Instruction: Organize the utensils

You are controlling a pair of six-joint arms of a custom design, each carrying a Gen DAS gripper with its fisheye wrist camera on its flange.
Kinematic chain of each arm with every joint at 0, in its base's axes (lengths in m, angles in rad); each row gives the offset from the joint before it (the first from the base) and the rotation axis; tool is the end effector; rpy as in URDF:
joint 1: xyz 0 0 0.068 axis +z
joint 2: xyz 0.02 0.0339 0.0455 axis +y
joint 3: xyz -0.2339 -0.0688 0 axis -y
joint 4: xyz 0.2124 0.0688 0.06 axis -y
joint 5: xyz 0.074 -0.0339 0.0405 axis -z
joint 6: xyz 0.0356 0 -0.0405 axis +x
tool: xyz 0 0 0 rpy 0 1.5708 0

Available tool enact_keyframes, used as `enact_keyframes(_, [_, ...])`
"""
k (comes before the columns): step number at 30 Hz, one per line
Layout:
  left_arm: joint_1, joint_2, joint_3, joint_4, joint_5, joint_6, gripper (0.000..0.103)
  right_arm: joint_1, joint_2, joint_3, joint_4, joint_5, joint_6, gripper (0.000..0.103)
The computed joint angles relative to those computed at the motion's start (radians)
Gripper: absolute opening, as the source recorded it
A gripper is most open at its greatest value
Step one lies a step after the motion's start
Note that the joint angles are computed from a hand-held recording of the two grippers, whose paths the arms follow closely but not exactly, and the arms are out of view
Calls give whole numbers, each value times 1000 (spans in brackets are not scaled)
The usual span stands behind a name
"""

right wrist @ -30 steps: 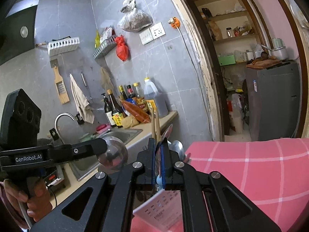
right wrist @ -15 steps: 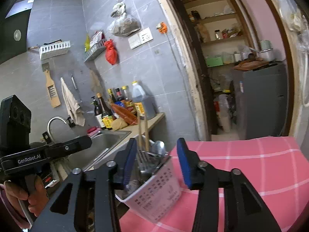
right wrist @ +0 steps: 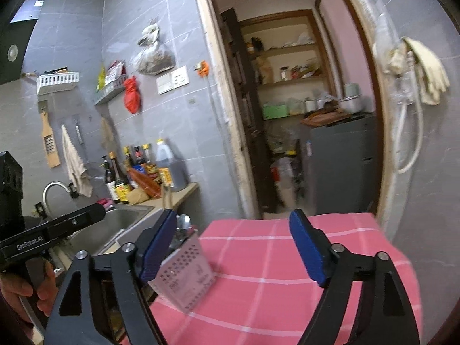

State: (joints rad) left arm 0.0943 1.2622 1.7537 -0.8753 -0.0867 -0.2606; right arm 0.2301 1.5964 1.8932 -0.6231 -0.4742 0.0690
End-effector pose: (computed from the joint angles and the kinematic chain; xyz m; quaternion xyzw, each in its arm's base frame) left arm 0.2082 0.0228 0.4485 -0.1701 0.8109 -0.0106 0.5598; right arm 0.2997 0.0869 0.4329 -0.2000 0.7763 0.2731 0.5318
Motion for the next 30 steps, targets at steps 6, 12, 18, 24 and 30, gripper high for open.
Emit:
enact_keyframes(6, [-149, -53, -42, 1, -145, -10, 87, -93, -90, -31, -47, 3, -30, 95])
enact_keyframes(12, [-314, -111, -117, 1, -308, -52, 98, -186, -205, -109, -84, -5, -68, 102])
enact_keyframes(18, [-451, -150, -169, -30, -455, -111, 100, -244, -303, -190, -100, -8, -84, 102])
enact_keyframes(24, [-512, -175, -190, -78, -524, -156, 101, -268, -371, -256, -102, 1, -81, 102])
enact_keyframes(30, [-527, -203, -218, -122, -558, -186, 101, -267, -425, -316, -112, 20, -86, 102])
